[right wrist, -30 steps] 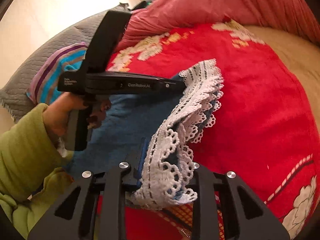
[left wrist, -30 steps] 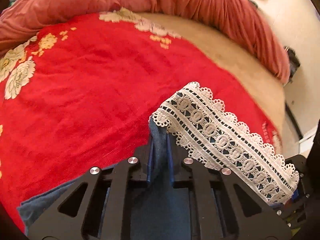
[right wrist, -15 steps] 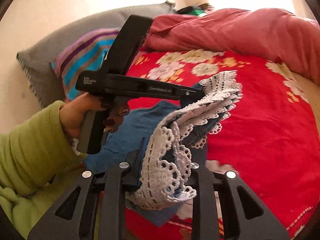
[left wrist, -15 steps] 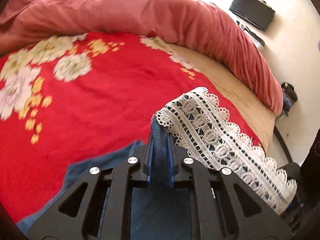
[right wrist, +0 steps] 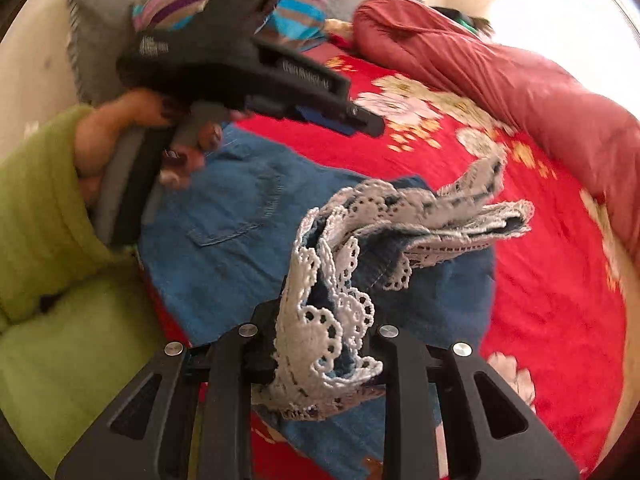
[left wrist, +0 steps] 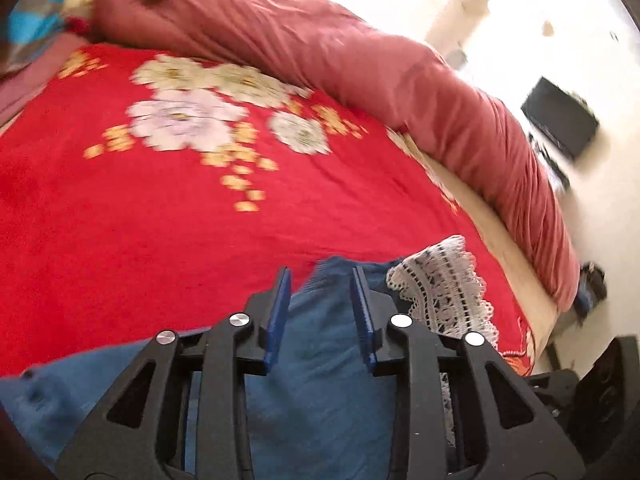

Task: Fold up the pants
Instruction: 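Fold the held lace hem over the denim with the right tool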

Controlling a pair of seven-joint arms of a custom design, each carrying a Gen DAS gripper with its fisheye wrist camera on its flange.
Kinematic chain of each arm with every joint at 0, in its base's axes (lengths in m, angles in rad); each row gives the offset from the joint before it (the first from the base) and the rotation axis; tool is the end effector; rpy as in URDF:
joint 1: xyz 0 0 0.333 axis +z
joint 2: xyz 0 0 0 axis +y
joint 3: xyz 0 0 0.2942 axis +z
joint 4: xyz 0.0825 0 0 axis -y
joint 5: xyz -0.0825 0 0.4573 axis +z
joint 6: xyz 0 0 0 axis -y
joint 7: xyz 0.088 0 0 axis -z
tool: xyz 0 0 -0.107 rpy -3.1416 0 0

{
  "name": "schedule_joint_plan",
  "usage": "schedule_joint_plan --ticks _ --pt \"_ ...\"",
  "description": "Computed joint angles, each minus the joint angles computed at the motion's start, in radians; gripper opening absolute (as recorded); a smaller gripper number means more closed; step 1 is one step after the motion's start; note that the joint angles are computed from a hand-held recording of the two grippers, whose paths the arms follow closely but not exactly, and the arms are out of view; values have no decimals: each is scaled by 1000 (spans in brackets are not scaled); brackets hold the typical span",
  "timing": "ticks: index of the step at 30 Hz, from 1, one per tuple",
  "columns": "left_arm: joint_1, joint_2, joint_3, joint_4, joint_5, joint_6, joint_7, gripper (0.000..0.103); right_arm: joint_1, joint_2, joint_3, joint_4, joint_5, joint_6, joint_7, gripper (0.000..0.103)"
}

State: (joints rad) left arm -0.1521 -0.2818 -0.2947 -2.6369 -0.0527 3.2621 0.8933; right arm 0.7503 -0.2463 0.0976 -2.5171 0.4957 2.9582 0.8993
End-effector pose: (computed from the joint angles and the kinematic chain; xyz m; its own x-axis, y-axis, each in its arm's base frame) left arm 0.4708 -0.2168 0.3715 0.0501 -0.8888 0.4555 -0.6801 -0.3643 -0.6362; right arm 0.3828 0.3848 0.3740 0.8601 -0.5044 0.0767 -0.3420 -0.6816 -0.6469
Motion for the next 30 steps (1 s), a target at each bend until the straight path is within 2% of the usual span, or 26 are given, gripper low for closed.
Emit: schedule_joint_plan --ticks 2,4,7,10,12,13,16,17,18,20,21,23,25,26,28,29,30 --pt "-49 -53 54 -65 -24 18 -21 26 -30 24 45 13 -79 4 46 26" --pt "-67 -84 72 -100 -35 23 -33 26 -41 43 71 22 -140 3 78 28" --pt "-157 -114 165 -140 -33 35 -35 29 -3 71 51 56 -90 -30 36 42" --pt "-281 -121 299 -149 -7 36 -18 34 75 31 -9 66 159 -120 -163 49" --pt "-377 -108 401 -126 15 20 9 34 86 -10 -28 65 274 -180 -258 57" --pt "-416 -102 442 -117 19 12 25 35 84 -34 -25 57 309 -178 -282 57" --pt "-581 -71 618 -57 -3 -48 101 39 41 -80 2 35 306 -142 -242 57" --pt "-644 -59 686 -29 -24 -87 131 40 7 -85 24 30 254 -128 -171 57" --pt "-678 -41 720 0 -76 -124 179 40 -36 -83 55 26 178 -116 -74 57" --pt "-666 -5 712 46 -62 -181 186 40 -178 -83 162 14 -71 -116 209 57" --pt "-668 7 709 63 -65 -201 216 40 -216 -76 184 16 -140 -131 285 57" --pt "-630 39 659 109 -29 -273 254 40 -316 -56 255 25 -324 -200 488 57" --pt "-598 71 616 152 4 -354 285 40 -386 3 304 68 -485 -333 662 58" --pt "-578 93 592 178 30 -399 290 40 -388 20 299 78 -498 -353 710 59" --pt "-511 131 532 212 147 -446 230 43 -376 40 282 85 -505 -330 784 61" --pt "-493 142 520 215 158 -448 230 43 -377 53 285 98 -549 -338 829 62" --pt "-493 147 525 207 102 -433 275 45 -382 70 295 114 -615 -341 887 64"
